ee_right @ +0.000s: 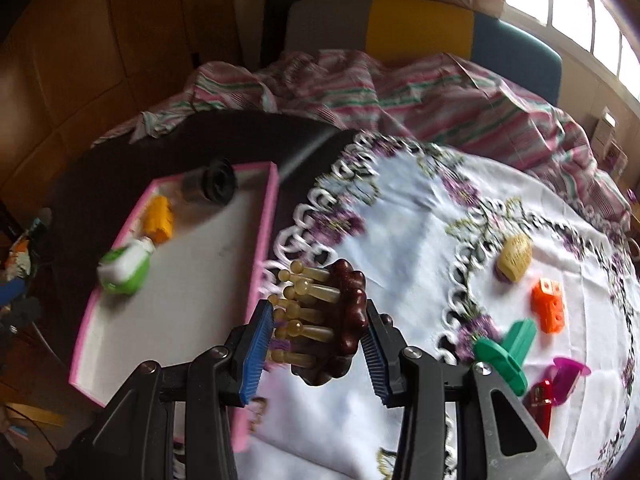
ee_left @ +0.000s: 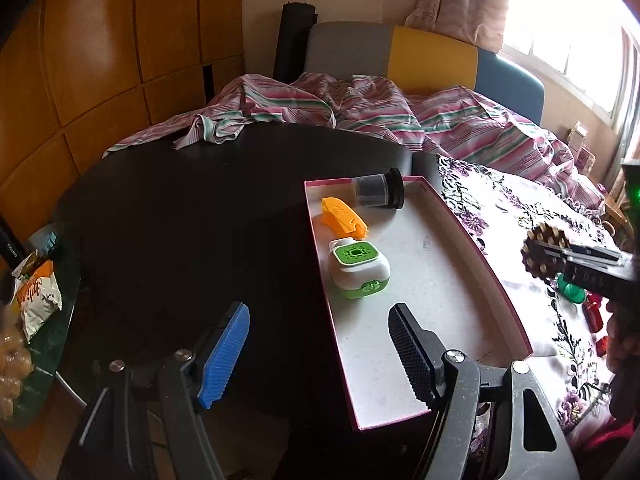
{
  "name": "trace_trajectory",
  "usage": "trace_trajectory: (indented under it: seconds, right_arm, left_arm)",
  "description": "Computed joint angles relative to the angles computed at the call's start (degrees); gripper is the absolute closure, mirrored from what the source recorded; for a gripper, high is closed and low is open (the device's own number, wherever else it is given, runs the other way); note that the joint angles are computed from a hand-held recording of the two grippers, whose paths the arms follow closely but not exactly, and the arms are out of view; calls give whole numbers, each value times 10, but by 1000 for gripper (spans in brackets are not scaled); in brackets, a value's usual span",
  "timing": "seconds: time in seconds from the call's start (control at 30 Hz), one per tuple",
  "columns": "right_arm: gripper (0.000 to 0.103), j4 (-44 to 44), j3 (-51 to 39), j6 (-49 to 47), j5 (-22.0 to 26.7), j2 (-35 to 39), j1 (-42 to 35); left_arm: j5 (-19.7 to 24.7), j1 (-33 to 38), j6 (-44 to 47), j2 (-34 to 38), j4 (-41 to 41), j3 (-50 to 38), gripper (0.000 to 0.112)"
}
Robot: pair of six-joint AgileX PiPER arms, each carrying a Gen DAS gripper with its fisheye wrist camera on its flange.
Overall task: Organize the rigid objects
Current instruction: 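Carry the brown comb with the right gripper over the pink tray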
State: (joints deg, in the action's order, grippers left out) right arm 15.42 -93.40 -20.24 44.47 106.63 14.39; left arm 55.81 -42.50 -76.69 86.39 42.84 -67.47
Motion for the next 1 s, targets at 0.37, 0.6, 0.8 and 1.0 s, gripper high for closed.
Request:
trace_trajectory:
  seconds: [0.37,0.6,0.8,1.0]
  right_arm:
    - [60,23,-67,10,26,29,74]
    - [60,23,-84,21,37,50,95]
    - [60,14,-113,31,52,76,105]
    - [60,1,-181,61,83,127,114]
  left_arm:
    - [-3,9,-7,-17,-3,22,39]
    - [-7,16,-8,-23,-8,31,39]
    - [-15,22,-4,-22,-16,36,39]
    - [-22,31,-8,-28,-19,46,39]
